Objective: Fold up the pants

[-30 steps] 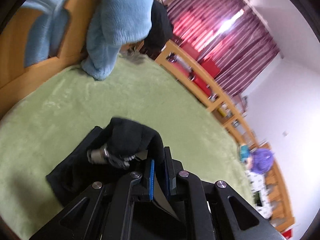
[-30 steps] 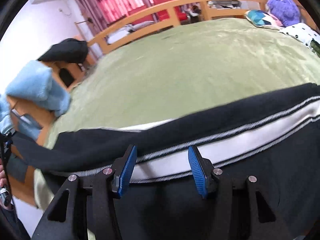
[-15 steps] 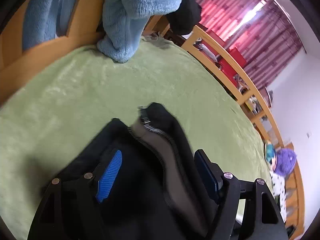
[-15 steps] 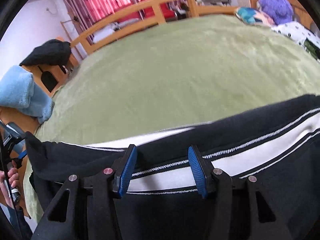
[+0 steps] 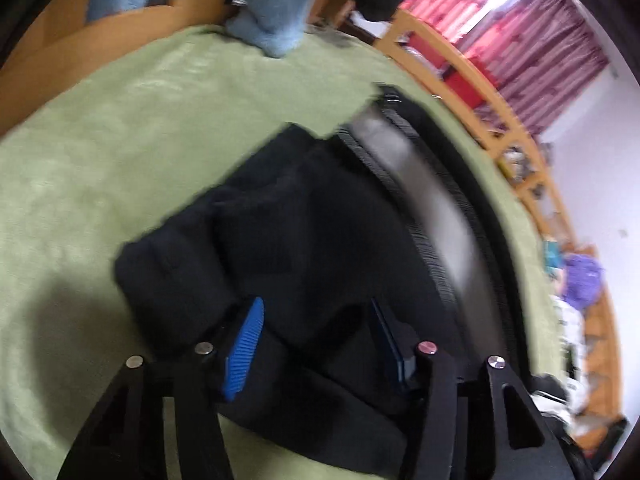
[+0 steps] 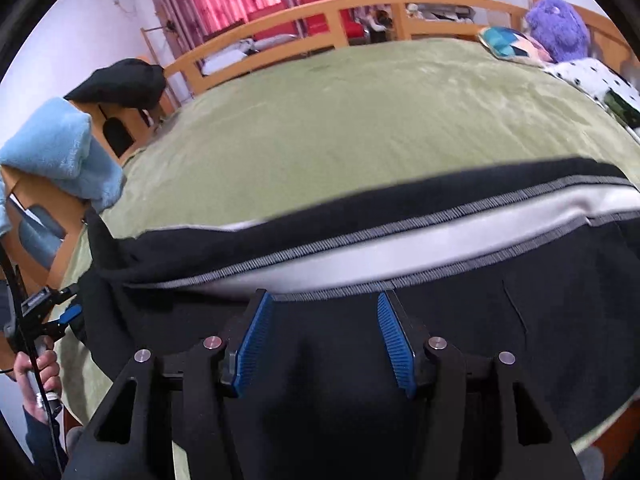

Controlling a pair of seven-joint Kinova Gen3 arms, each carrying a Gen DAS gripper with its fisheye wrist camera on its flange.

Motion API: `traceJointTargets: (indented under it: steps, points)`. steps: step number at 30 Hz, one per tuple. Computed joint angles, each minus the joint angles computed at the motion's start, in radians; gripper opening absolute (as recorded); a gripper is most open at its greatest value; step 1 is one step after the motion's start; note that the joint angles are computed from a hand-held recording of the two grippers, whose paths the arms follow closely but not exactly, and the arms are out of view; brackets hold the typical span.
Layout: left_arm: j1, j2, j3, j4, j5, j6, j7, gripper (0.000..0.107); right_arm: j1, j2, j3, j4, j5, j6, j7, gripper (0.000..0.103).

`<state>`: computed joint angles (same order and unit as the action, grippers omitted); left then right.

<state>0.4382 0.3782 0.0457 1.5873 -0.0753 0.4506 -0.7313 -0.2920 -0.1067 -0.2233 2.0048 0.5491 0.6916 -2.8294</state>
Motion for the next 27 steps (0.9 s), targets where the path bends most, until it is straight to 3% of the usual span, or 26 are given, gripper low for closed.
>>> traceJointTargets:
  steps: [3,7,9,11,12,14,17,19,22,24,27]
  points:
    - [0.062,-0.007,-0.094,0.038,-0.062,-0.053,0.099,0.050,-0.004,-0.027,-0.026,0.015,0.006,0.057,-0.041,0.055]
    - [-0.016,0.031,-0.035,0.007,-0.029,-0.053,0.048,0.050,-0.007,-0.051,-0.050,0.034,0.007,0.125,-0.098,0.055]
    - [0.003,0.054,-0.048,-0.027,-0.048,-0.040,0.054,0.050,-0.003,-0.059,-0.043,0.052,-0.012,0.116,-0.114,0.055]
    - [0.009,0.067,-0.051,-0.060,-0.054,-0.019,0.047,0.034,0.004,-0.055,-0.037,0.057,-0.028,0.111,-0.122,0.055]
    - [-0.010,0.064,-0.029,-0.057,-0.033,-0.031,0.024,0.011,0.007,-0.051,-0.033,0.059,-0.037,0.109,-0.122,0.055]
    - [-0.008,0.023,-0.040,-0.013,-0.023,-0.079,0.027,0.007,0.006,-0.047,-0.035,0.056,-0.039,0.109,-0.126,0.055]
    - [0.068,-0.086,-0.159,0.095,-0.096,-0.171,0.131,0.007,0.000,-0.039,-0.050,0.050,-0.009,0.122,-0.142,0.055]
    - [0.065,-0.150,-0.183,0.167,-0.102,-0.221,0.161,0.007,-0.013,-0.034,-0.060,0.041,0.013,0.138,-0.152,0.055]
    - [-0.012,-0.182,-0.111,0.208,-0.055,-0.202,0.140,0.007,-0.029,-0.035,-0.057,0.030,0.021,0.148,-0.144,0.055]
    - [-0.007,-0.163,-0.108,0.208,-0.070,-0.157,0.136,0.007,-0.037,-0.035,-0.057,0.031,0.023,0.145,-0.147,0.055]
    - [-0.065,-0.123,-0.049,0.192,0.004,-0.105,0.100,0.008,-0.041,-0.046,-0.051,0.036,0.009,0.131,-0.138,0.055]
